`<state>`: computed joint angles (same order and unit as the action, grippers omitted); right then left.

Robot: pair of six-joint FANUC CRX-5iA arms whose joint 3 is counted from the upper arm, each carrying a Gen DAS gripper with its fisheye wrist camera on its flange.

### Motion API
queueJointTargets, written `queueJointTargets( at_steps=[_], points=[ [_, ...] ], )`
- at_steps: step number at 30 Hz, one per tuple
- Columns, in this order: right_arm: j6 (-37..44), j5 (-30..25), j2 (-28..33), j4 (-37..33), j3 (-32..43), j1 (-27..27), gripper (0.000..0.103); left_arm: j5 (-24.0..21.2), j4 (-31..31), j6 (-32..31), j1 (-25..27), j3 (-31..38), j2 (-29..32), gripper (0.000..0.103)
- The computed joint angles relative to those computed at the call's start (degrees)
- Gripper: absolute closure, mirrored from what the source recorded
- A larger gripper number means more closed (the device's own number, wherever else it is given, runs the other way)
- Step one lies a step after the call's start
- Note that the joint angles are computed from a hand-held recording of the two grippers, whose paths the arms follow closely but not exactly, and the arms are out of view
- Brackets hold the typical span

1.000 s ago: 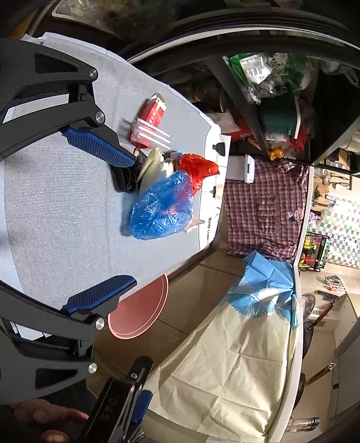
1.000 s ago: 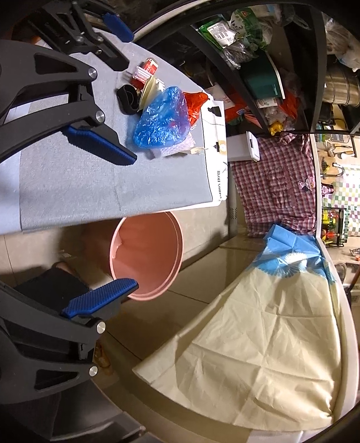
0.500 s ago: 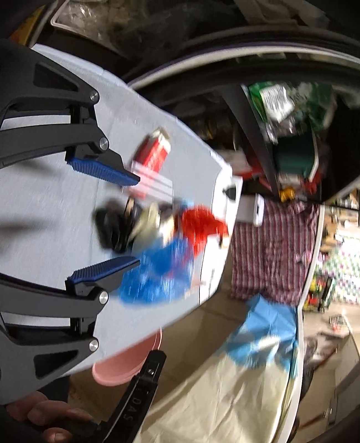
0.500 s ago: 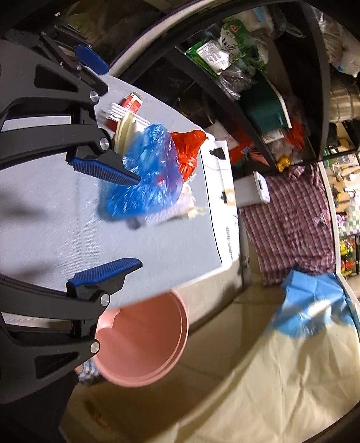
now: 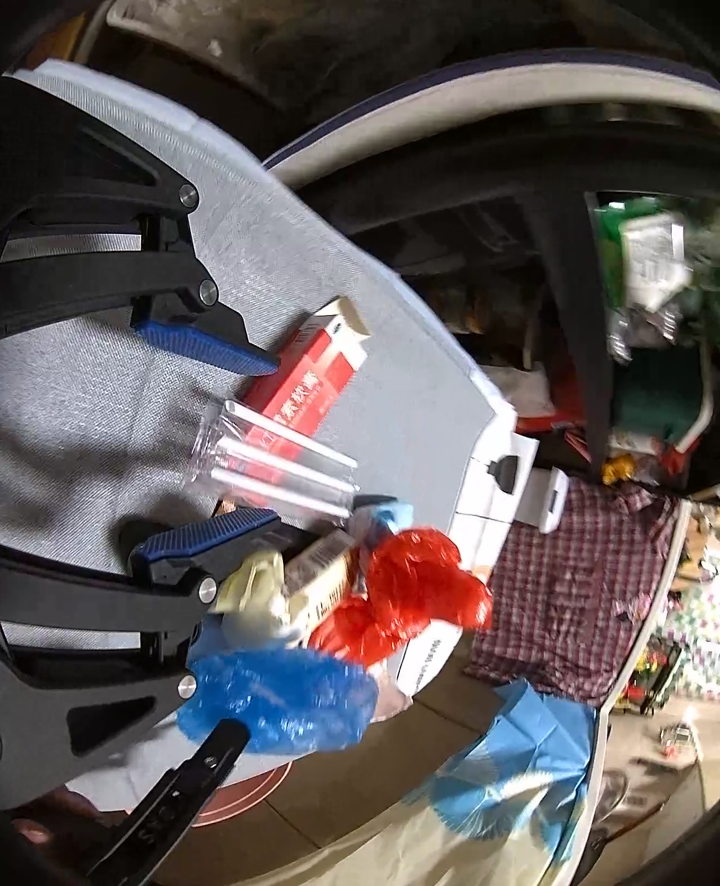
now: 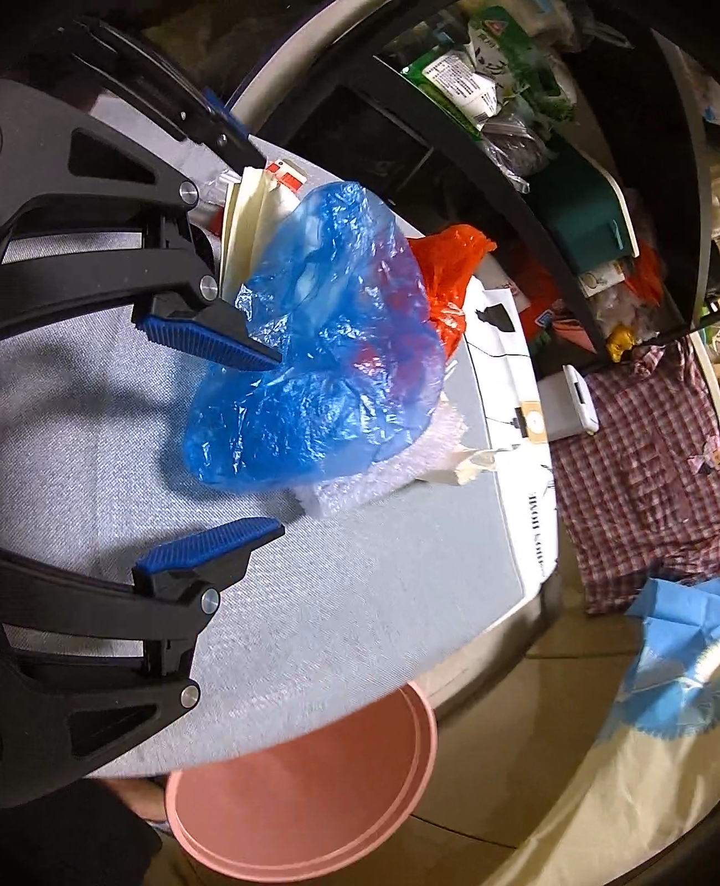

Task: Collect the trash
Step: 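Grasp the blue plastic bag with the right tool while the left tool grasps the clear plastic tube, then carry the blue bag and clear tube over the pink bin with both tools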

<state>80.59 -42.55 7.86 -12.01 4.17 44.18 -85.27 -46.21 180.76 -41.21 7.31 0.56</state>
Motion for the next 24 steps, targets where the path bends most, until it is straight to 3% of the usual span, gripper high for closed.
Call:
queueJointTargets(
  at_steps=[4, 6, 8, 11, 14, 19, 24],
  points=[
    [1.67, -0.34, 0.38, -0.25, -0.10, 0.14, 0.049, 3.23, 3.71, 0.01, 2.33, -1.55, -0.24, 0.054],
    [3.01, -1.03, 0.22, -1.84, -0.04, -0.42, 0.062, 3.58, 3.74, -0.08, 2.27, -1.36, 0.04, 0.071],
    [5.32, -1.86, 0.19, -3.45, 0.32, -0.83, 0.082, 3.74, 3.68, -0.92, 2.21, -0.92, 0.43, 0.084],
    [8.21, -2.18, -0.48, -5.83, 0.42, -1.35, 0.099, 3.56, 2.99, -1.12, 1.66, -0.40, 0.74, 0.092],
    [10.04, -1.97, -1.62, -7.03, 0.06, -1.27, 0.101, 2.58, 1.70, -1.54, 0.83, 0.52, 1.13, 0.097],
    [12.63, -1.77, -4.19, -8.34, -0.55, -1.34, 0.102, -0.75, -1.27, -1.47, -1.47, 2.71, 1.65, 0.097],
    [10.16, -1.40, -6.50, -5.26, -1.54, -1.10, 0.102, -4.43, -4.61, -2.76, -4.32, 5.56, 2.61, 0.097]
  ],
)
